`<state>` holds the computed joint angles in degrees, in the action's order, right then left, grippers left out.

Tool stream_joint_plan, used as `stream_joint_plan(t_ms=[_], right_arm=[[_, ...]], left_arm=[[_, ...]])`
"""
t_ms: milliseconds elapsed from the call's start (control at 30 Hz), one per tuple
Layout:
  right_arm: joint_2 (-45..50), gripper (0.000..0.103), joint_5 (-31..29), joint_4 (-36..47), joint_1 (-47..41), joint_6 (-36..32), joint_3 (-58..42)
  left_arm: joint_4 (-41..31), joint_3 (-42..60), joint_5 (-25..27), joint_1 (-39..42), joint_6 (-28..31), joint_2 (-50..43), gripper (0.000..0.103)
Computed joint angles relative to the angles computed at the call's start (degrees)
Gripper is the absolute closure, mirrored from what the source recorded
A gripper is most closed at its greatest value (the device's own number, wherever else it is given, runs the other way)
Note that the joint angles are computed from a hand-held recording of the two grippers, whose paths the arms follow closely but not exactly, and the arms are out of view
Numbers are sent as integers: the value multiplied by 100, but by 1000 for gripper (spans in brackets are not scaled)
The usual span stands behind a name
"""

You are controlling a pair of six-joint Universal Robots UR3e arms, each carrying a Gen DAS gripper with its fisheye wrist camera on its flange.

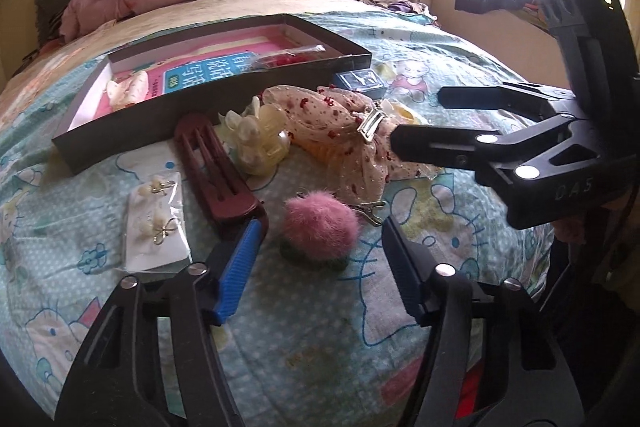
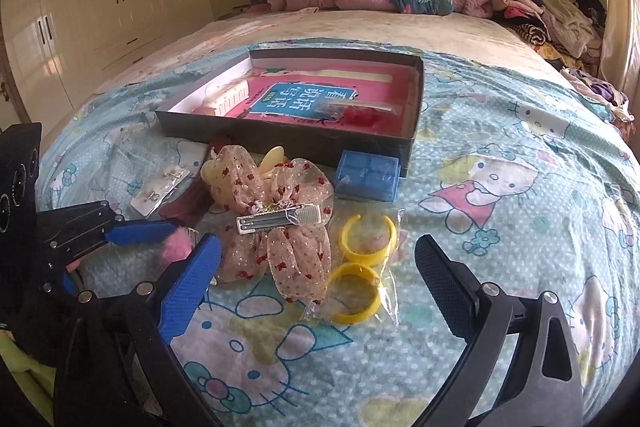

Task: Organize jewelry
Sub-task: 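Grasp the pink pom-pom clip with the left tool while the right tool grasps the polka-dot bow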

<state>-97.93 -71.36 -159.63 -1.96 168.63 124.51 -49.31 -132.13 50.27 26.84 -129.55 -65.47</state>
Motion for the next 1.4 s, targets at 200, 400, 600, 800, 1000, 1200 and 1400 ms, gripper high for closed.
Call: stream_joint_plan(t_ms=[200, 400, 600, 800, 1000, 1200, 1400], right_arm=[[530, 16, 99, 148, 210, -82, -504], [985, 33, 165, 389, 343, -159, -952], [941, 57, 179, 272, 375, -246, -833], [364, 59, 295, 27, 136, -126, -342], [-305, 59, 295, 74, -202, 37, 47], [-621, 59, 224, 148, -341, 77, 137], [-603, 59, 36, 168, -153, 145, -23]], left_arm=[[-14, 46, -1, -52, 7, -72, 63], [-401, 88, -94, 112, 188, 136, 65], [-585, 131, -161, 207, 215, 227, 65], [-847, 187, -298, 298, 343, 342, 65], [-1079, 269, -438, 393, 388, 468, 65], [-1265, 394, -598, 545, 395, 532, 65], [-1375, 527, -758, 773, 325, 533, 65]])
